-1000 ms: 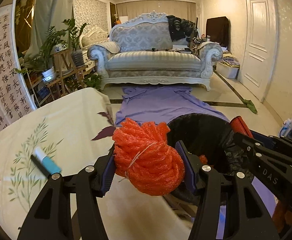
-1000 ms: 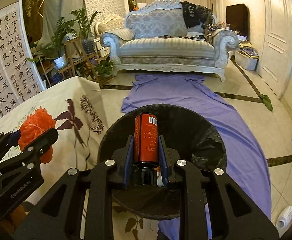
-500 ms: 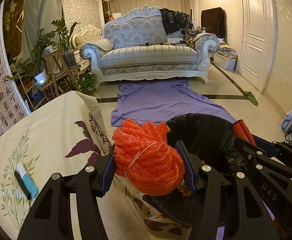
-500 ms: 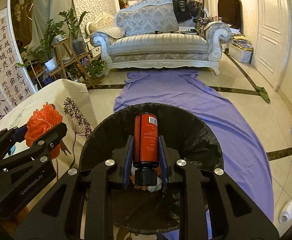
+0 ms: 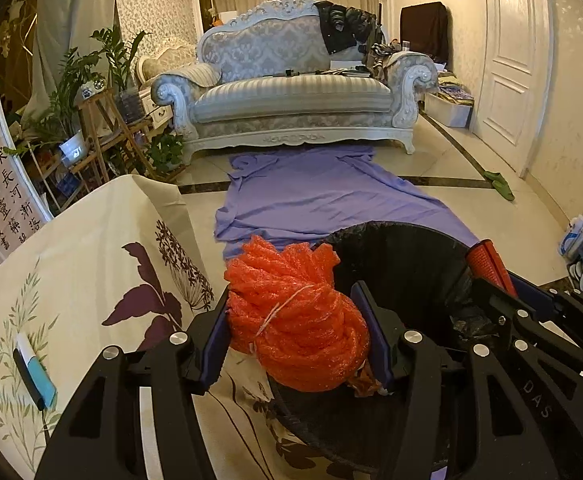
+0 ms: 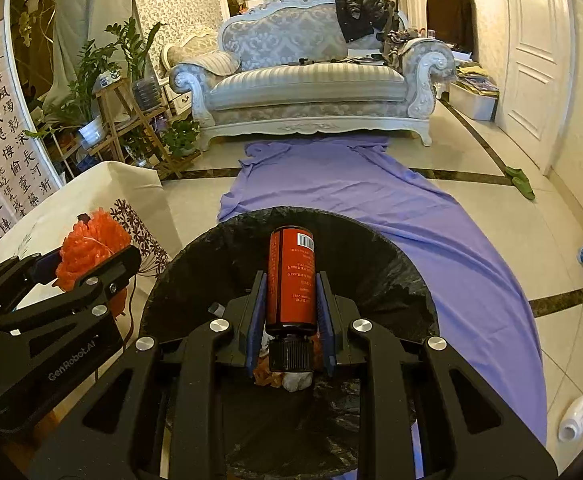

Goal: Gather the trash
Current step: 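Carry the net and red bottle over the bin and release both into it, then return both tools to the table and grasp the black marker with the left tool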

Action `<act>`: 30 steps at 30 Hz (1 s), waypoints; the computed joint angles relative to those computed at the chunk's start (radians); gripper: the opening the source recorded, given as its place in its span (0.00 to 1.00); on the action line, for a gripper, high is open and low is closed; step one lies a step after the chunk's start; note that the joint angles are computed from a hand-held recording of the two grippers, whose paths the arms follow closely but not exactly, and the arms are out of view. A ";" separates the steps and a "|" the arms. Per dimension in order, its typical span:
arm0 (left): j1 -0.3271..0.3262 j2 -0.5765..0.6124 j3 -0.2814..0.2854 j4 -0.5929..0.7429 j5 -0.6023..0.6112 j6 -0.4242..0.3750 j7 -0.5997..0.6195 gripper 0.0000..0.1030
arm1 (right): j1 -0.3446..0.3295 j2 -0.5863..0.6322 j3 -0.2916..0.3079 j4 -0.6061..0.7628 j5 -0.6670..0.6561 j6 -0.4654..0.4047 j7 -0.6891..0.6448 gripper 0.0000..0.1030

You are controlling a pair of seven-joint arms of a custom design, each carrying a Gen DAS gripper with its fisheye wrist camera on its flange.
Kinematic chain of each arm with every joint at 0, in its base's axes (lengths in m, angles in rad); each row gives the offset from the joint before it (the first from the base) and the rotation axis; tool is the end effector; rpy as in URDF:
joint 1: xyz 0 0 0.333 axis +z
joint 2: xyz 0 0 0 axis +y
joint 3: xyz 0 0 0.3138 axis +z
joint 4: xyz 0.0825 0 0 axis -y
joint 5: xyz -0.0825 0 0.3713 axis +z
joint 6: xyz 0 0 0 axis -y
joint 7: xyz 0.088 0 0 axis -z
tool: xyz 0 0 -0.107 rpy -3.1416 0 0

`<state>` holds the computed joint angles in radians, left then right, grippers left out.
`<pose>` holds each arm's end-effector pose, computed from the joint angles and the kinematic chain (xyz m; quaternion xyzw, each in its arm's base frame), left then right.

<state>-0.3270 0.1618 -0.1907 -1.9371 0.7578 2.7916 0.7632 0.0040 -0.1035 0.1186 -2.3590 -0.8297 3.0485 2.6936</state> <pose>0.5292 -0.3309 0.4793 -0.5376 0.7468 -0.2907 0.2623 0.5006 0.1205 0.4497 -0.5805 0.7085 -0.2489 0.3147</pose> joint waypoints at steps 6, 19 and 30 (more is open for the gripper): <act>0.002 0.006 -0.004 0.011 -0.019 -0.014 0.025 0.59 | 0.002 -0.001 -0.003 -0.002 0.009 -0.008 -0.004 0.23; -0.002 -0.006 -0.003 0.003 0.002 -0.028 0.007 0.78 | -0.031 -0.039 0.010 -0.008 -0.135 -0.038 0.162 0.37; 0.019 -0.066 -0.010 -0.050 -0.021 -0.022 0.000 0.78 | -0.041 -0.061 0.020 -0.030 -0.117 -0.045 0.155 0.49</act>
<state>-0.3079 0.0962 -0.2008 -1.9870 0.7364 2.7693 0.7636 -0.0373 -0.1645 0.1381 -2.3886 -0.9465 3.0034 2.8485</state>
